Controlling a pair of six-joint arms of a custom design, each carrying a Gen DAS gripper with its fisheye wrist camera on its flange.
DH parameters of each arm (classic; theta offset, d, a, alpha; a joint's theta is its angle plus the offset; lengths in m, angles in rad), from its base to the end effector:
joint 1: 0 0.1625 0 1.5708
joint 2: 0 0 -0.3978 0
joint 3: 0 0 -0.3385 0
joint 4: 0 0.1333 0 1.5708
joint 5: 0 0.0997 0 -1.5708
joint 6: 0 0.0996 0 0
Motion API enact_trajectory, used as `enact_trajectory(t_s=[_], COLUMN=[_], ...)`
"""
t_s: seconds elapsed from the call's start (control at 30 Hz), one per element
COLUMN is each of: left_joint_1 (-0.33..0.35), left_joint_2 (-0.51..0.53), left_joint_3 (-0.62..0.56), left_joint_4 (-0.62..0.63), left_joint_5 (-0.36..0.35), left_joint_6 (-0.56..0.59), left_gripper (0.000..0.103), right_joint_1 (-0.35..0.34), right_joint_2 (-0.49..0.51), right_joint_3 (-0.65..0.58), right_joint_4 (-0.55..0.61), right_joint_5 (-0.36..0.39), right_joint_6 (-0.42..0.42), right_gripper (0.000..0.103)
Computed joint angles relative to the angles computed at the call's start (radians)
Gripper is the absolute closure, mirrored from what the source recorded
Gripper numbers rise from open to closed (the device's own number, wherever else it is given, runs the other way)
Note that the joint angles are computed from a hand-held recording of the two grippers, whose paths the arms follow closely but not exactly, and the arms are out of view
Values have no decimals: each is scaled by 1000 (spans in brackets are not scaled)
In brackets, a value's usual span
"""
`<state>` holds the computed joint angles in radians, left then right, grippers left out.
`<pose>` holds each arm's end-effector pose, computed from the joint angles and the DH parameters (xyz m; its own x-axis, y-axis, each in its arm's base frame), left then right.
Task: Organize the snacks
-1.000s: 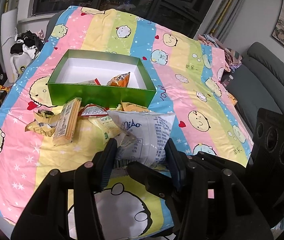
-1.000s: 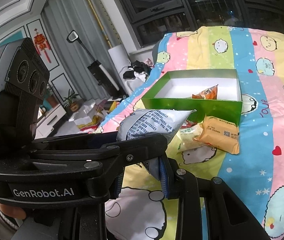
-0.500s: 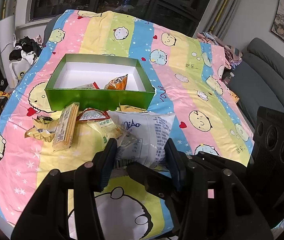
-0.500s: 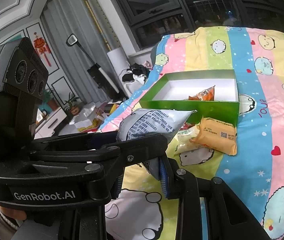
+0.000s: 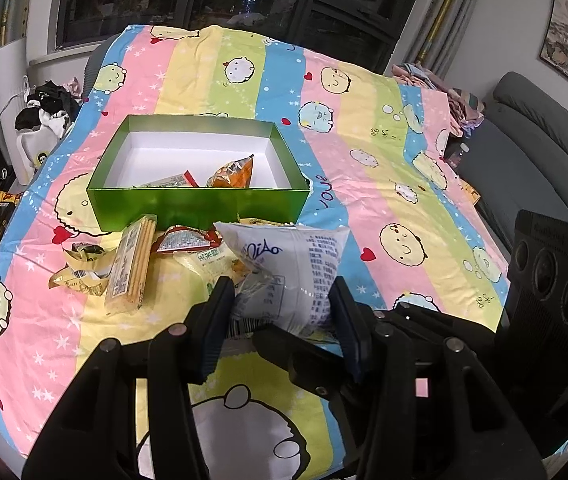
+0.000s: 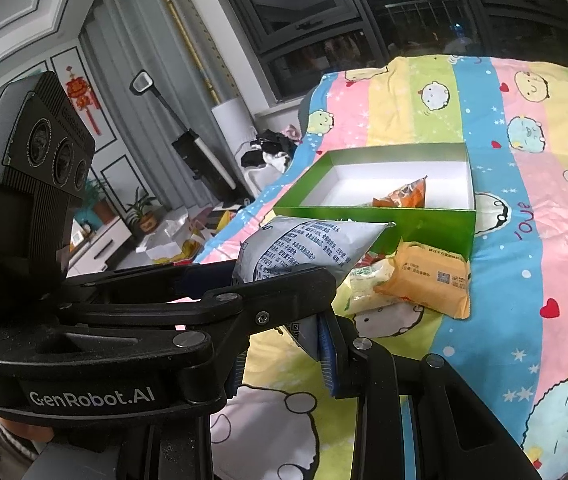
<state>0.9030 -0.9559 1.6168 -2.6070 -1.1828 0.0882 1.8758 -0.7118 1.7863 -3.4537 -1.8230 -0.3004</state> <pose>-0.2517 -0.5953 0.2304 -0.7588 0.5269 -0.3829 0.6455 0.6868 -0.3341 0.2839 -0.5407 0.1302 -0.8727 -0.3083 0.3786 -0.4875 0.5942 -0.6398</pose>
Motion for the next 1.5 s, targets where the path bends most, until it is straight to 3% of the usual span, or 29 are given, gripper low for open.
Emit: enact_trajectory(t_s=[1.5], left_joint_1=[68], left_joint_2=[118], left_joint_3=[-171], left_joint_4=[62], left_joint_5=[-38], left_joint_6=[22], left_gripper=[54], right_joint_1=[-35], right_joint_2=[61], right_joint_3=[-141], right_joint_4=[110], right_joint_5=[-6], right_joint_6=[3], right_gripper=[71])
